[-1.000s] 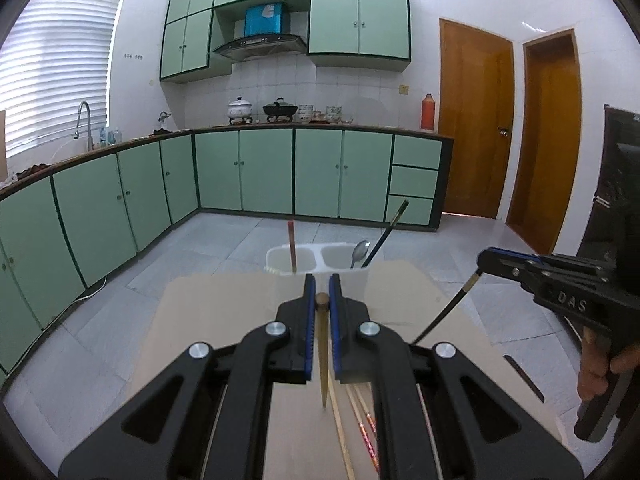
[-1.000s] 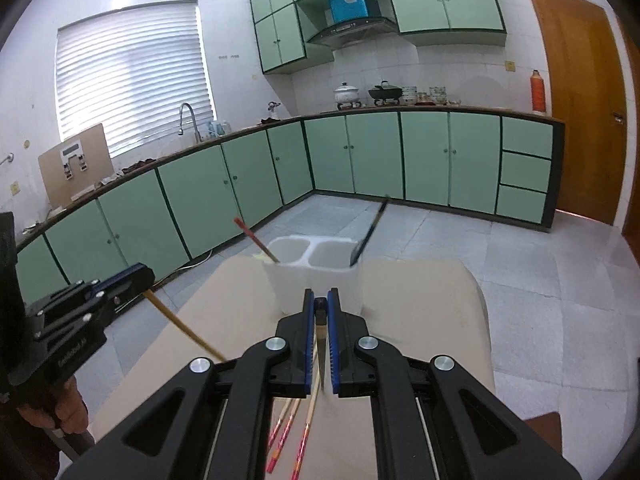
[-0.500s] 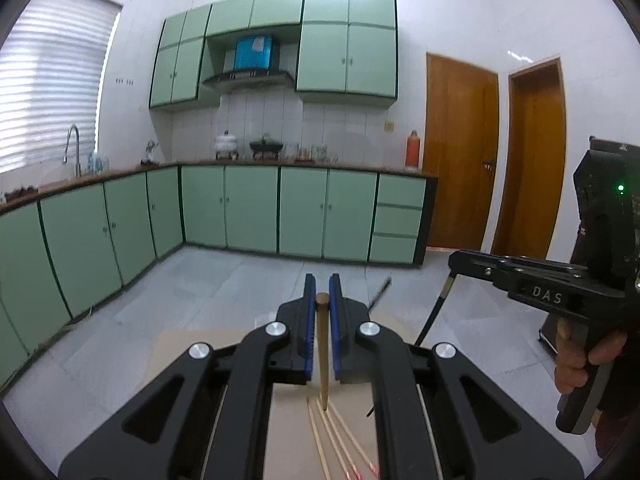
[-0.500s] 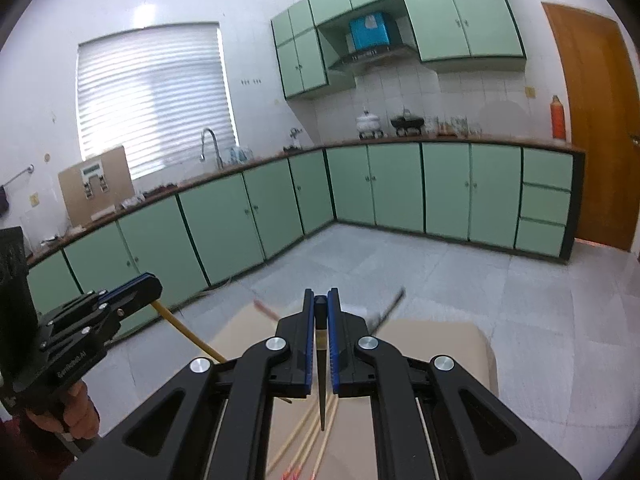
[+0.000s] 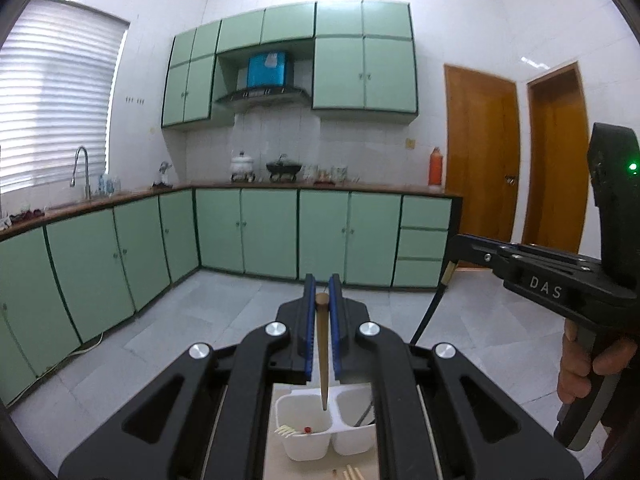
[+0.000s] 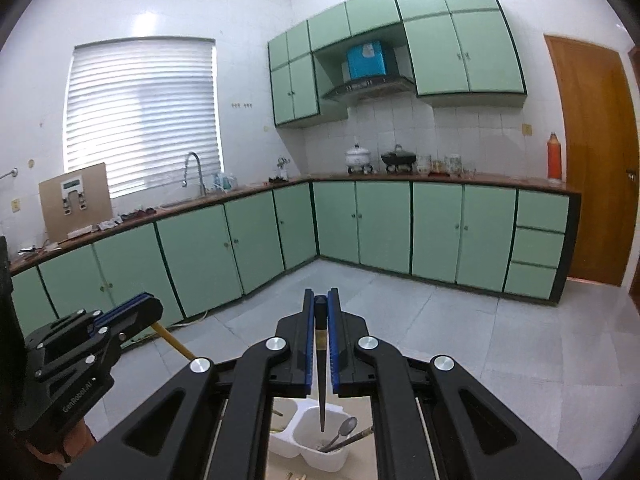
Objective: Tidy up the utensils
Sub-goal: 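Lift both chopsticks and carry them toward the white holder, then open both tools to drop the chopsticks into the holder, then move both open tools back over the remaining chopsticks on the mat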
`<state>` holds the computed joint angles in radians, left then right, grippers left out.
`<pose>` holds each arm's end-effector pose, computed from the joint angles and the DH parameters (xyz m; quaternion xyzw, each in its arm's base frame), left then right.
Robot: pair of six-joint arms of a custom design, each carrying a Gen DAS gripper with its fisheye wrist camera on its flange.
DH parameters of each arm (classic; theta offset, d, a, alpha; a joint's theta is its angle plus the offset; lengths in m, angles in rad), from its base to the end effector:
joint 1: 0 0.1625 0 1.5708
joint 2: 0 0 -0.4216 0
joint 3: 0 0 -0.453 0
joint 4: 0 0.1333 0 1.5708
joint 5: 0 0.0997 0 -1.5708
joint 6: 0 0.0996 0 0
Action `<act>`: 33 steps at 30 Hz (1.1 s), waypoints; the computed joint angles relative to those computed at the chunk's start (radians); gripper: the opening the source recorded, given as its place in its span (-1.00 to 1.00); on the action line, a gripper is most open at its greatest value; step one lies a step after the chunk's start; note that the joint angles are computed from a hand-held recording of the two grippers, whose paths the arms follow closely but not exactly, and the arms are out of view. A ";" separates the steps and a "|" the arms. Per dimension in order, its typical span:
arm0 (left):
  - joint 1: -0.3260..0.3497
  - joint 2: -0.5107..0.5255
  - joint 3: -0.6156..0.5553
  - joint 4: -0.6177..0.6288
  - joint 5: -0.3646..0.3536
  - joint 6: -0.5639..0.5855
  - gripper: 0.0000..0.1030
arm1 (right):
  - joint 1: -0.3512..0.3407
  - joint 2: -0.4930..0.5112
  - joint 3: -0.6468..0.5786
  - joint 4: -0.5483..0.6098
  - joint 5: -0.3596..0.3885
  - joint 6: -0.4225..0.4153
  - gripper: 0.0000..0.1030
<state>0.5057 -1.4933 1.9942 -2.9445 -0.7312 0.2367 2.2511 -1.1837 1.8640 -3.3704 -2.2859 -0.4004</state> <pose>-0.3763 -0.4455 0.3989 0.3644 0.7628 -0.5020 0.1828 0.4444 -0.4411 0.3249 0.2491 -0.7763 0.5338 0.2243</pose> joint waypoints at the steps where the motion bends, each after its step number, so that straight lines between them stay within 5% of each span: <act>1: 0.015 0.015 -0.005 0.000 0.001 -0.004 -0.89 | -0.013 0.008 -0.001 -0.002 0.002 0.001 -0.88; 12: 0.104 0.054 -0.016 0.113 0.001 -0.076 -0.72 | -0.071 0.030 0.043 0.045 -0.021 0.049 -0.77; 15: 0.094 0.029 0.013 0.073 0.009 -0.071 -0.39 | -0.056 0.025 0.065 -0.035 -0.046 0.005 -0.58; 24: -0.003 -0.131 0.178 0.029 0.075 -0.089 0.12 | 0.029 0.019 0.204 -0.320 -0.127 -0.098 0.12; 28: -0.057 -0.257 0.288 0.152 0.103 -0.231 0.46 | 0.055 0.023 0.289 -0.384 -0.190 -0.052 0.57; 33: -0.118 -0.433 0.424 0.430 0.154 -0.441 0.52 | 0.070 0.021 0.406 -0.338 -0.257 0.084 0.61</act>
